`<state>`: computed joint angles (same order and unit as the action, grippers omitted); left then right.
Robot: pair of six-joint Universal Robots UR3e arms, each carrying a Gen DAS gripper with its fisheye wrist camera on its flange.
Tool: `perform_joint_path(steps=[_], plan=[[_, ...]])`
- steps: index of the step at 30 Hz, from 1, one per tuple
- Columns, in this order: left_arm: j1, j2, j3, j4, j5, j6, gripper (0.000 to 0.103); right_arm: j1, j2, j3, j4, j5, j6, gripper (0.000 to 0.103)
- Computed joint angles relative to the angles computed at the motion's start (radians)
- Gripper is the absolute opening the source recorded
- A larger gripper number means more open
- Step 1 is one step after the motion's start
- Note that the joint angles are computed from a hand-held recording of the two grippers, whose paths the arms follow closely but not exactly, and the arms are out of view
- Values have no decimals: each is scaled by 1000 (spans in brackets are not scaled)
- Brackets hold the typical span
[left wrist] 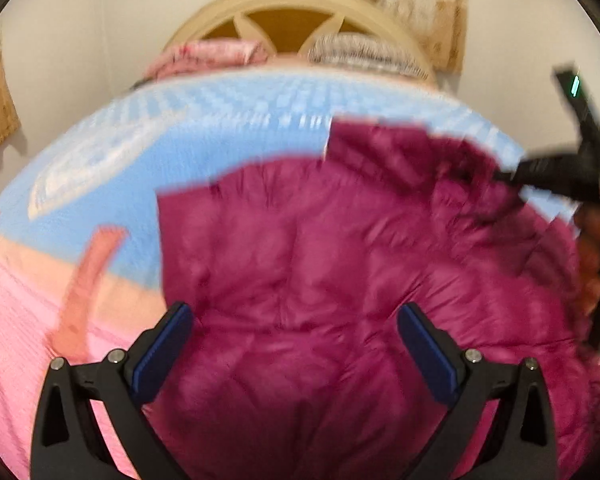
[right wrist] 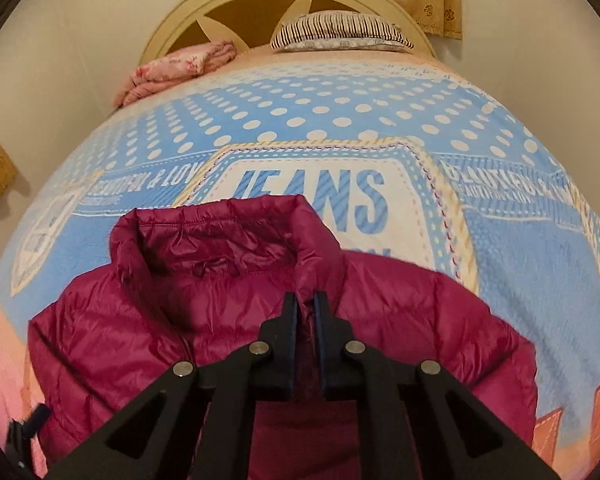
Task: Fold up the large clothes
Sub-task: 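Grasp the collar with the right tool while the left tool grasps the collar beside it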
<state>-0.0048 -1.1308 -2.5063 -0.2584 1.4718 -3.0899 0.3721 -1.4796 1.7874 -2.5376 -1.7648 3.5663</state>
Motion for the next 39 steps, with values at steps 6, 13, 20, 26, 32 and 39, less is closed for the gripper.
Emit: perform_joint_path(steps=[6,13,20,26,32,39], plan=[[-92,-127,295,-72,53,-41,103,-66,-56,221,-184,68,26,6],[-251,-566,744,-155,243,-130,103,-141,-67,355,-344,158,8,6],[-262,-735,833,-232,232,-134,66,-214,-69,466,-494,269,-3,6],[-255,-653,655,-152,193,-137,19,-228,-63,484,-528,292,-1,6],[-223,-592,518,-90,157,-124,16,-266,-75,511,-545,341,-4,6],[-161,-593,407,49,49,-127,16,-290,-283,551,-437,290,6,33]])
